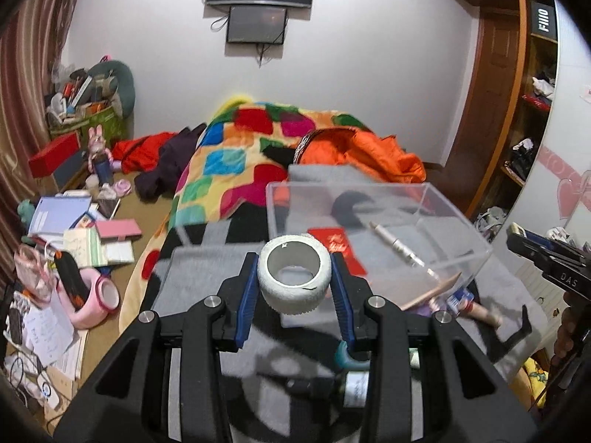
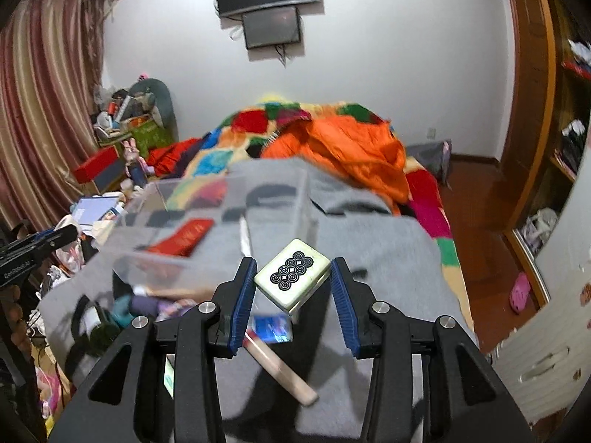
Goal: Organize objects
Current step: 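Grasp the white tape roll with the left tool while the right tool grasps the square tile, then lower the white tape roll into the box with the left tool while the right tool drops the tile in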
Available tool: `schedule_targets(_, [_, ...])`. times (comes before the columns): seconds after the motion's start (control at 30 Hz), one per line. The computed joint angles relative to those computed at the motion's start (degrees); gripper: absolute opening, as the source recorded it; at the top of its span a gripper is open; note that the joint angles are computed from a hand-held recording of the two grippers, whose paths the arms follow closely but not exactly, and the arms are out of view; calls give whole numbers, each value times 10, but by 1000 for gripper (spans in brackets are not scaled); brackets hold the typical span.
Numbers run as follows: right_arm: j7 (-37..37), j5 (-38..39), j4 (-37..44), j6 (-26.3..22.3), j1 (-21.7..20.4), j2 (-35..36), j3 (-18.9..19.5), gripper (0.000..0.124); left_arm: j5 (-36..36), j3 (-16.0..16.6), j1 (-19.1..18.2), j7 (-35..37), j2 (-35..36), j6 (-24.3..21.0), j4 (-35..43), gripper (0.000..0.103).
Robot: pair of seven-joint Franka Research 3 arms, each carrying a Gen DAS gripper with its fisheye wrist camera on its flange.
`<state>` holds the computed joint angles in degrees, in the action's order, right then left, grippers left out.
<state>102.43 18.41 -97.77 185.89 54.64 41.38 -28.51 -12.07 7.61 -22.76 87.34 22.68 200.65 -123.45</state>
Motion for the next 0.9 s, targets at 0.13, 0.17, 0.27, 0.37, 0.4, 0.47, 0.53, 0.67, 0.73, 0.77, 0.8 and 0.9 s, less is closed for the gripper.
schedule_targets(0.13, [-9, -9, 47, -6, -25, 16, 22, 38, 29, -19, 22, -12, 14, -23, 32, 38])
schedule_targets(0.17, [-10, -12, 62, -11, -36, 21, 33, 38, 34, -14, 19, -15, 19, -30, 40, 37])
schedule_targets(0.27, [-10, -28, 109, -29, -63, 40, 57, 38, 62, -17, 28, -36, 37, -66, 73, 37])
schedule_targets(0.37, [4, -48, 160, -58, -84, 66, 74, 38, 92, -29, 46, -58, 52, -93, 100, 37])
schedule_targets(0.4, [6, -55, 173, -65, -94, 72, 85, 38, 100, -29, 48, -63, 57, -100, 108, 37])
schedule_targets(0.47, [10, -70, 212, -91, -117, 91, 107, 38, 116, -25, 47, -74, 66, -114, 124, 37])
schedule_targets(0.53, [20, -86, 241, -113, -126, 107, 112, 38, 135, -38, 61, -83, 74, -126, 139, 38])
schedule_targets(0.67, [26, -117, 334, -184, -157, 154, 142, 38, 171, -75, 97, -93, 99, -165, 181, 37])
schedule_targets(0.73, [26, -132, 372, -213, -171, 174, 157, 38, 185, -92, 114, -99, 112, -186, 203, 37])
schedule_targets(0.77, [26, -139, 396, -231, -177, 187, 164, 38, 191, -106, 127, -98, 120, -197, 215, 37])
schedule_targets(0.8, [27, -147, 412, -243, -182, 196, 170, 38, 197, -118, 138, -99, 125, -205, 223, 37])
schedule_targets(0.9, [27, -169, 497, -300, -199, 242, 190, 38, 216, -142, 159, -104, 141, -228, 248, 37])
